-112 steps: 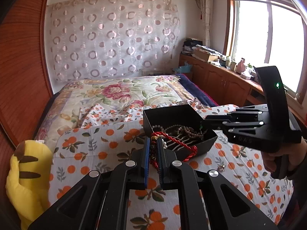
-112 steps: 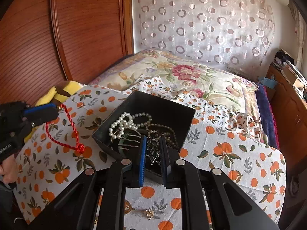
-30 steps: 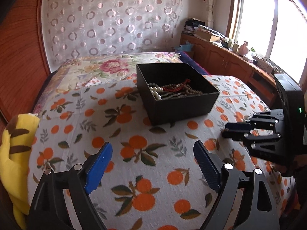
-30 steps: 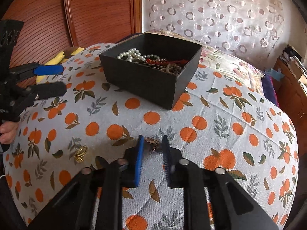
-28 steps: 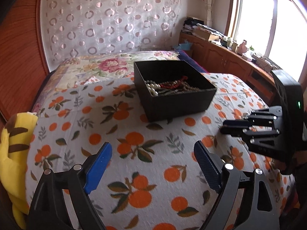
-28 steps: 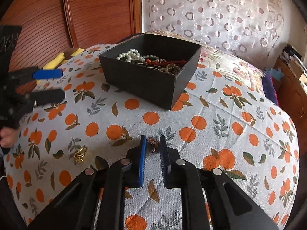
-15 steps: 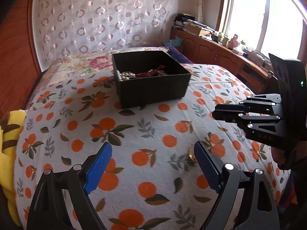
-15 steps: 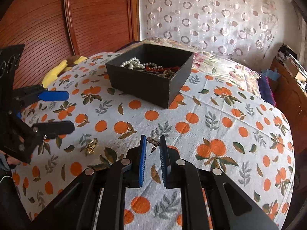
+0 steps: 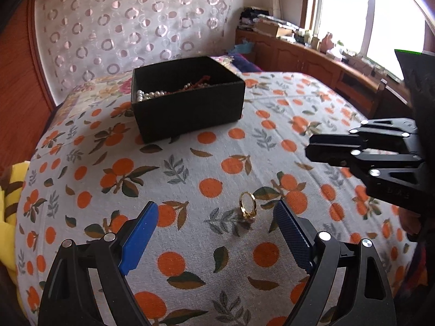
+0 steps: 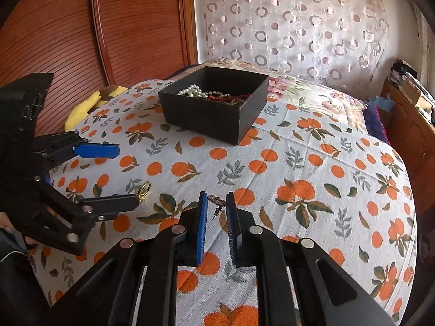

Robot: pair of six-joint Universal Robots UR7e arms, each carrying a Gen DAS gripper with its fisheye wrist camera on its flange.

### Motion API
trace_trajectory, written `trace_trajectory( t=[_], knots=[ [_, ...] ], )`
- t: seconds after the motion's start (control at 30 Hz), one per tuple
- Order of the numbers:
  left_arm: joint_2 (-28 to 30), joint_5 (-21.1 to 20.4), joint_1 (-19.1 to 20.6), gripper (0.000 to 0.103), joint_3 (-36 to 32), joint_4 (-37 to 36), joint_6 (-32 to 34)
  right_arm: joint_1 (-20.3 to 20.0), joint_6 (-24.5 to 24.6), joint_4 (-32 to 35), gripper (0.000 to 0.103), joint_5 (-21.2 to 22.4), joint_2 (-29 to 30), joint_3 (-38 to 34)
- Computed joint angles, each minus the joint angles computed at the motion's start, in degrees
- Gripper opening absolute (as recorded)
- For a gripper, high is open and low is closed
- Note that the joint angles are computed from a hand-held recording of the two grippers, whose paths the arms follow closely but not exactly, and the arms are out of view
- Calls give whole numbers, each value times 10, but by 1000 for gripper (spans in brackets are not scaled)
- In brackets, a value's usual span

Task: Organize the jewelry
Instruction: 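Grasp the gold ring with the left tool while the right tool grasps the small gold earring, then drop the gold ring and gold earring into the black box while both tools open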

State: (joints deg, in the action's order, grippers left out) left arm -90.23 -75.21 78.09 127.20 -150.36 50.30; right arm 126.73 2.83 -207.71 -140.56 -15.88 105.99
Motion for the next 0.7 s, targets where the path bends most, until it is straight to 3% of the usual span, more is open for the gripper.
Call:
trace_trajectory(
  t=[0.07,0.17,0.27,0.33,0.4,0.7],
  knots=[
    [-1,2,-3,84,5,-6,2,0,0,-4,15,2,1,1],
    [0,10,-7,75,13,-16,6,0,0,-10,15,5,3,3],
    [0,12,-9,46,14,-10,9,0,-1,-14,15,7,4,3],
    [0,12,-9,20,15,-4,12,-1,-2,-14,15,9,5,3],
    [-1,10,-8,10,13,3,11,-3,-3,-15,16,11,4,3],
    [7,2,-10,10,-7,-14,-6,-16,-43,-17,16,26,-2,-17]
  ],
)
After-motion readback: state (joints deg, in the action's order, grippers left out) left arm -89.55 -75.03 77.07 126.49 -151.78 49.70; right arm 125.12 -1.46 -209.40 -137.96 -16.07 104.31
